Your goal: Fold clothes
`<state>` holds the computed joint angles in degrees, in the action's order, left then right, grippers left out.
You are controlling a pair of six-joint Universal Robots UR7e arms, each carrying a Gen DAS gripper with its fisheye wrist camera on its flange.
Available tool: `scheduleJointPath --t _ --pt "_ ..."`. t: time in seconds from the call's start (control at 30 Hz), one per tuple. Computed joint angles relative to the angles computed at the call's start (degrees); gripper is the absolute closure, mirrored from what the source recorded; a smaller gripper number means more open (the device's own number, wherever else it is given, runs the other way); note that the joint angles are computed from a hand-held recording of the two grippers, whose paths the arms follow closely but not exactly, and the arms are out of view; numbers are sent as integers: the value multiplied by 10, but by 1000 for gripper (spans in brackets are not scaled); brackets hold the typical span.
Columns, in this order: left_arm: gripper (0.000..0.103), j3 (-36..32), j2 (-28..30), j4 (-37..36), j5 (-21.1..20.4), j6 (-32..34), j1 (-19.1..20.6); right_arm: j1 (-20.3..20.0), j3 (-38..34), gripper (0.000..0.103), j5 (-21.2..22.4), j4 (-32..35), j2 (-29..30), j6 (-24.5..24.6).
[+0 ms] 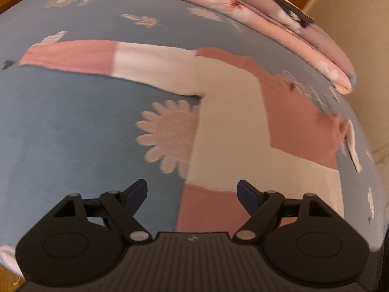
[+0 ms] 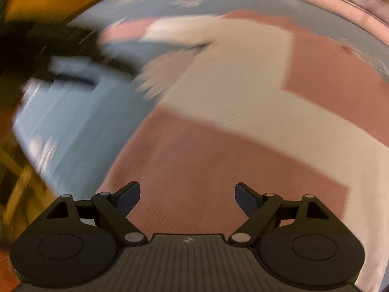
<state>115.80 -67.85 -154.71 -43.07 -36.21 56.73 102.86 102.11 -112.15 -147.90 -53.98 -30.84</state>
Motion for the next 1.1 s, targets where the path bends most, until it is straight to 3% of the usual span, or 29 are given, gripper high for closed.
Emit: scheduleJointPath --t 0.13,0.23,0.37,0.63,0.73,0.8,0.93,1.1 --pt "22 -15 21 -6 -24 19 1 -33 -25 13 -23 21 15 94" --pt "22 -28 34 3 -41 24 2 -41 3 6 -10 37 -14 99" --pt "22 -48 51 23 -63 29 4 -46 22 7 4 91 -63 107" --pt "22 -98 104 56 -111 62 3 -129 -15 7 56 12 -119 239" --pt "22 -109 119 64 -122 61 1 -174 -32 7 108 16 -113 283" --pt "22 -119 129 74 -129 59 0 -194 -33 9 105 35 -115 316" --pt "22 -139 145 98 -135 63 -1 -220 15 10 131 40 -167 321" --pt "22 -159 164 107 -142 66 -3 -225 -6 10 125 140 -195 334"
